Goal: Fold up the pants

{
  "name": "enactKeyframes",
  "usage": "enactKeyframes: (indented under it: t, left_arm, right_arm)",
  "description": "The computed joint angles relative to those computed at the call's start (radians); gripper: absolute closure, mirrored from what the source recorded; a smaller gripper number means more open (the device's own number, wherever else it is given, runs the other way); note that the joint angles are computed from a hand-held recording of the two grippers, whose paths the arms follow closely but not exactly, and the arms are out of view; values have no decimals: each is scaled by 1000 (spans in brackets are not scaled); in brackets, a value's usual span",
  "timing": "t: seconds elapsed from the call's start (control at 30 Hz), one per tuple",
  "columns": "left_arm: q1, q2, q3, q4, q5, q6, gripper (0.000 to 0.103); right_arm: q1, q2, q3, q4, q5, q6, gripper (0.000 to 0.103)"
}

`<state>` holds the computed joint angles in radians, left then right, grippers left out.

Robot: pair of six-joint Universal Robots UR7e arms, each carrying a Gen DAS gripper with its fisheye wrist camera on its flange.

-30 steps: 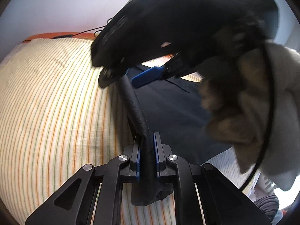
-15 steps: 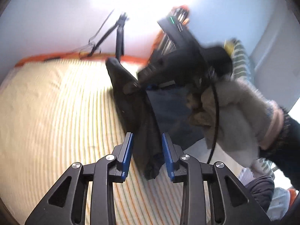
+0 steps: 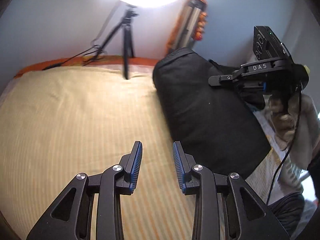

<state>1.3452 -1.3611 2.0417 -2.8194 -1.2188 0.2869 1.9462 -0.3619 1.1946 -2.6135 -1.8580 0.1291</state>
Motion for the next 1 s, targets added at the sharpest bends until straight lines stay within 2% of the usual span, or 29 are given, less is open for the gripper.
enactKeyframes:
  t: [0.17, 0.3, 0.43, 0.57, 0.63, 0.7, 0.77, 0.8, 0.9, 1.0]
  left_arm:
    - [-25, 75, -25, -17, -33, 9, 73]
    - [-54, 124, -58, 26, -72, 22, 73]
    - [-85, 187, -69, -6, -49, 83, 73]
    - [-83, 261, -121, -11, -31, 104, 73]
    - [-77, 283, -136, 34, -19, 108, 73]
    - [-75, 309, -128, 37, 31, 141, 73]
    - [-68, 307, -99, -15, 31, 173, 73]
    - [-69, 298, -102, 6, 32, 160, 73]
    - [-69, 251, -140, 103, -26, 100, 73]
    - [-89, 266, -171, 46, 35, 165, 73]
  right_arm:
    - [-40, -77, 94, -32, -63, -6, 99]
    - [-72, -92, 100, -5, -133, -6, 99]
    - [-92, -86, 101, 1, -187, -12, 99]
    - [-113, -72, 98, -12, -200, -17, 99]
    - [-125, -65, 97, -31, -195, -19, 99]
    - [-137, -63, 107, -57, -186, -29, 99]
    - [-143, -69, 128, -87, -174, -41, 99]
    - [-143, -75, 143, -106, -166, -53, 99]
    - [-137, -127, 225, -172, -138, -55, 89]
    - [-104, -182, 346, -320, -176, -104, 80]
